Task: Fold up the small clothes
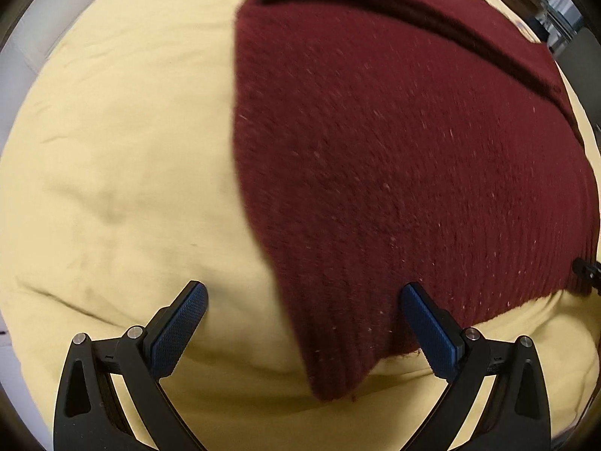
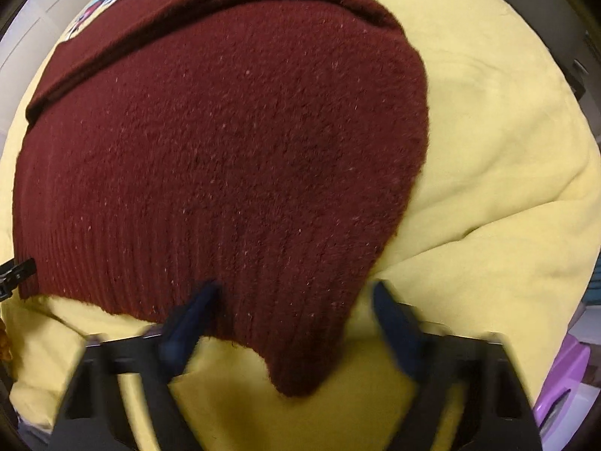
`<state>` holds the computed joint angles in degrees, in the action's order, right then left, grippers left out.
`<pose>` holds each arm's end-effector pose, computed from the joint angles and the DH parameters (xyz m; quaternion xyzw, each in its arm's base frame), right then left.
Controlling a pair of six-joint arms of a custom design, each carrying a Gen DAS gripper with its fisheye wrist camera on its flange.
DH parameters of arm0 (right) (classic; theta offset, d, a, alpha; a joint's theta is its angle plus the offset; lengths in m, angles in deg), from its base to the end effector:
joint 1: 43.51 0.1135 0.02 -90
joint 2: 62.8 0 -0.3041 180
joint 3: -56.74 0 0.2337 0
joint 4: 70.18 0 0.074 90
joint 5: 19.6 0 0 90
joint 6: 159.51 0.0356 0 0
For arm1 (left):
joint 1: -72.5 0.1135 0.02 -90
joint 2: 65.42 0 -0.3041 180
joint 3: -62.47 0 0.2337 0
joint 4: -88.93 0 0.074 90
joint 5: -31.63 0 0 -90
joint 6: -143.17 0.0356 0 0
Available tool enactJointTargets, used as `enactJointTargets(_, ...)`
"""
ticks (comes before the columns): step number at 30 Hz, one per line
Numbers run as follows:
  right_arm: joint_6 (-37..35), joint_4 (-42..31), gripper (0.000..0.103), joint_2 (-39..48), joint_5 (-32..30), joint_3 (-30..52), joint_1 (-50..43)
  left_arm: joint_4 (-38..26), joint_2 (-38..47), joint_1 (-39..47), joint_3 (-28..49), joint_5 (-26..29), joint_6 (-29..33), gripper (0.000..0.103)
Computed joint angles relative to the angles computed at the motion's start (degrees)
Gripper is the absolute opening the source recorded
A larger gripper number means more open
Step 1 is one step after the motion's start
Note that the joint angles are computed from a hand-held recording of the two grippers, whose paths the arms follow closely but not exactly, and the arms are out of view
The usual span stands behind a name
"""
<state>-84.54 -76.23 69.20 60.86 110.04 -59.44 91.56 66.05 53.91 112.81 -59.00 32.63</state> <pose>0.2702 -0.0710 0.0017 0.0040 0.9955 0.0679 0.0662 0.2648 -0.0887 0.0031 -0.0175 0.9948 -0.0284 0.0962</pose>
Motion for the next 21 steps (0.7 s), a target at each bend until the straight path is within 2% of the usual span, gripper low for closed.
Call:
enactJointTargets(1,-0.4,-1.5,0.036,0.2,-1.8,0.5,-0.8,-0.3,0.3,-0.3,0.5,0.2,0.1,0.094)
enactJointTargets(2,-1.0,-2.6,0.025,0.3,-3.5,0.7,-1.7,-0.3,0.2,-0.7,0.7,0.7,0.3,0.083)
enactJointTargets(3,-1.5,-3.4,0.018,0.3,-4.4,1.0,-2.4,-0.3,-0.1,-1.0,0.7,1.2,0.5,0.077)
enactJointTargets(4,-2.1,-4.4,0.016,-0.1,-5.0,1.1,-3.0,-0.4,-0.6,-1.2,0.6,1.8,0.9,0.064)
enactJointTargets(5,-2.7,-5.0,0.013,-0.6,-5.1,1.2,-3.4,-0.8,-1.3,-1.5,0.7,2.5,1.6,0.043)
enactJointTargets(6,-3.2,-5.4,0.012,-1.0,-5.4,1.1,-3.8,-1.4,-1.9,-1.7,0.9,3.1,2.4,0.031)
enactJointTargets(7,-4.0,-6.2,0.012,-1.8,-6.0,1.2,-4.3,-2.3,-2.4,-1.8,1.3,3.6,3.1,0.015)
enactJointTargets(8,-4.8,-7.0,0.011,-3.0,-6.7,1.1,-4.8,-3.7,-3.0,-2.1,1.9,3.7,3.8,0.011)
enactJointTargets(14,-6.8,-14.9,0.011,-12.9,-11.6,3.5,-5.9,-7.4,-8.9,-2.1,3.0,5.6,3.3,0.010)
enactJointTargets(19,-6.8,-20.0,0.011,-17.1,-14.9,10.5,-5.8,-13.3,-17.5,-0.7,6.2,6.3,4.3,0.009)
enactJointTargets(21,-4.2,-20.3,0.011,-18.4,-15.9,13.4,-4.4,-15.5,-19.2,0.0,8.5,6.0,4.9,0.009)
